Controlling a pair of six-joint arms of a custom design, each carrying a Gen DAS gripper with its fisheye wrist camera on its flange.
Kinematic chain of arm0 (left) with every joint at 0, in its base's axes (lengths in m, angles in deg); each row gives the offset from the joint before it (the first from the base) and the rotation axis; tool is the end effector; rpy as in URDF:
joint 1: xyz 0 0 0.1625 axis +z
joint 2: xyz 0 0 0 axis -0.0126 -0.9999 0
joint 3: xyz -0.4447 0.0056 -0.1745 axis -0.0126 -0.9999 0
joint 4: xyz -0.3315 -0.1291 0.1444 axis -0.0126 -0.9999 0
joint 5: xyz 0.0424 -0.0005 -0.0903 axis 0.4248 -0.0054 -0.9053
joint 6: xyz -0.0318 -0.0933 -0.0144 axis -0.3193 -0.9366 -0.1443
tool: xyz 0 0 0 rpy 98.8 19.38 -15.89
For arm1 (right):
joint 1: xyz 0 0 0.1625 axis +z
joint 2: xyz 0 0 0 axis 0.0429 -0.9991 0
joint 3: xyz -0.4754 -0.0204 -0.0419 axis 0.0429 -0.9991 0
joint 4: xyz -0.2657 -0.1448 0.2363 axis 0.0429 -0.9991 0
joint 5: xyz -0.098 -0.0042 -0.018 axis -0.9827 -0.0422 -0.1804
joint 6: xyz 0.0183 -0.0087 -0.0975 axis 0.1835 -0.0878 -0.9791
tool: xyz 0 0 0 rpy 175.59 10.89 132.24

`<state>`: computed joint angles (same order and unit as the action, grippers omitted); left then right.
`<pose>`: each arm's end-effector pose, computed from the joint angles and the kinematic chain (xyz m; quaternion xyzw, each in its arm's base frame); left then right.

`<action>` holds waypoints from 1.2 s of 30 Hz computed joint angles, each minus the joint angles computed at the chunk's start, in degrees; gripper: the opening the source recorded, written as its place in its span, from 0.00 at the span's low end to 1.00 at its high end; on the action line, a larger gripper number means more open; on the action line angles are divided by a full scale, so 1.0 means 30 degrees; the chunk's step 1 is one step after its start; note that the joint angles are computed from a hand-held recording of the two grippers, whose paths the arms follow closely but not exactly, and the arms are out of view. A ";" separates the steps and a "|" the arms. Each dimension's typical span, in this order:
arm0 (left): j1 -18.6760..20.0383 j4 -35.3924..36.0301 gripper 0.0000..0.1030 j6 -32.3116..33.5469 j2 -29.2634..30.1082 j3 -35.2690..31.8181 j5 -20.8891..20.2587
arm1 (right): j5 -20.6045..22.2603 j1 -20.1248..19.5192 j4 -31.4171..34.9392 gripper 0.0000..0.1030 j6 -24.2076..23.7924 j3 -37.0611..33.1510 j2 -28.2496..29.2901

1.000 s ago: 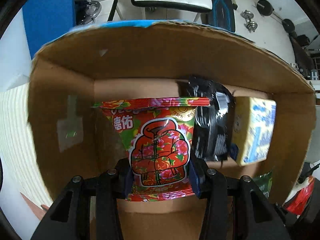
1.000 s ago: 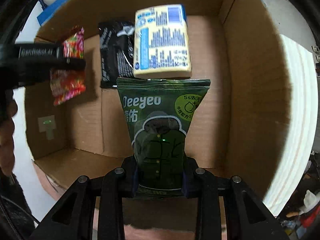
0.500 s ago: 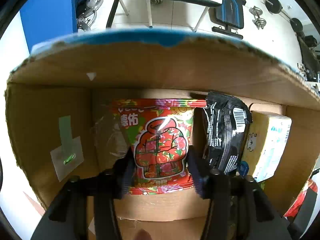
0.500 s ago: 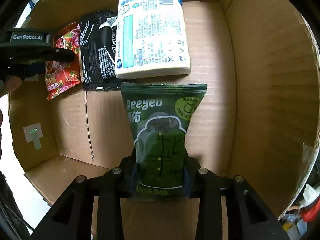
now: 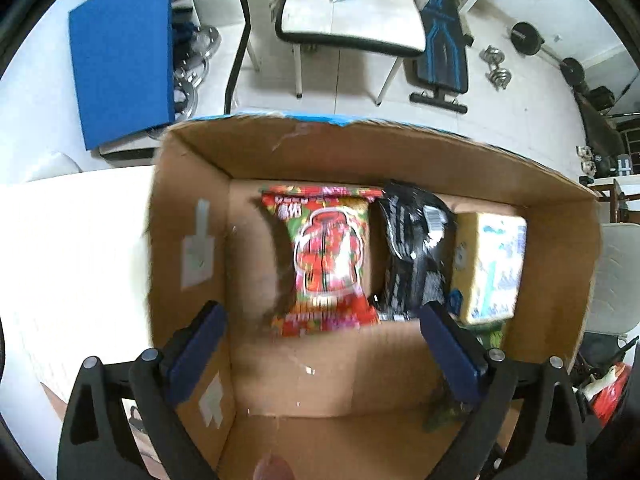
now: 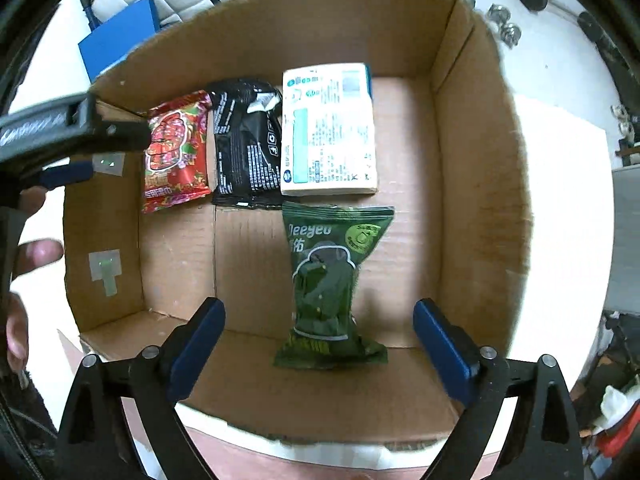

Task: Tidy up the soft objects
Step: 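Lower both packs into the box beside the earlier items and release, then grasp the yellow-silver sponge with the left gripper while the right grasps the blue wipes pack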

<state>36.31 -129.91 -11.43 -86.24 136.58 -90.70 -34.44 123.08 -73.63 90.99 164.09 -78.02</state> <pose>-0.3518 -0.4558 0.2985 0.0473 0.9391 0.0451 0.3373 0.3320 -0.3186 0.2455 -0.0728 -0.9476 0.0265 0.3100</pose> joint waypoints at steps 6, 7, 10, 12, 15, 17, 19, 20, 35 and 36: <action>-0.2522 0.0578 0.97 -0.1384 -0.2040 0.1019 0.1283 | -0.1751 0.1452 0.0405 1.00 0.1009 -0.0278 -0.0930; -0.2917 0.0749 0.97 -0.1543 -0.2304 0.1136 0.1431 | -0.1634 0.1553 0.0298 1.00 0.1104 -0.0259 -0.1027; -0.4265 0.1650 0.97 -0.2288 -0.3011 0.1437 0.2086 | -0.1288 0.2131 0.0608 1.00 0.1561 -0.0337 -0.1710; -0.5234 0.2549 0.97 -0.2888 -0.3387 0.1519 0.2504 | -0.0994 0.2584 0.0262 1.00 0.1727 -0.0092 -0.2156; -0.6955 0.3779 0.97 -0.4446 -0.4157 0.2185 0.2283 | -0.0237 0.3346 0.0156 1.00 0.2061 0.0442 -0.3075; -0.7691 0.3691 0.97 -0.4780 -0.4502 0.3005 0.1474 | -0.0280 0.3963 0.0760 1.00 0.2998 0.0951 -0.3755; -0.8158 0.2889 0.97 -0.4435 -0.4666 0.4091 0.0452 | -0.0514 0.4475 0.1641 1.00 0.4005 0.1528 -0.4369; -0.8362 0.2518 0.97 -0.4278 -0.4654 0.4600 -0.0014 | -0.0601 0.4631 0.2103 1.00 0.4537 0.1917 -0.4642; -0.8381 -0.1707 0.66 -0.2092 -0.2675 0.8212 -0.3782 | 0.0721 -0.0034 -0.3566 0.54 0.3533 0.8242 -0.5053; -0.8402 -0.2017 0.66 -0.1727 -0.2402 0.8276 -0.3652 | 0.0553 0.0320 -0.2564 0.52 0.3884 0.8046 -0.5188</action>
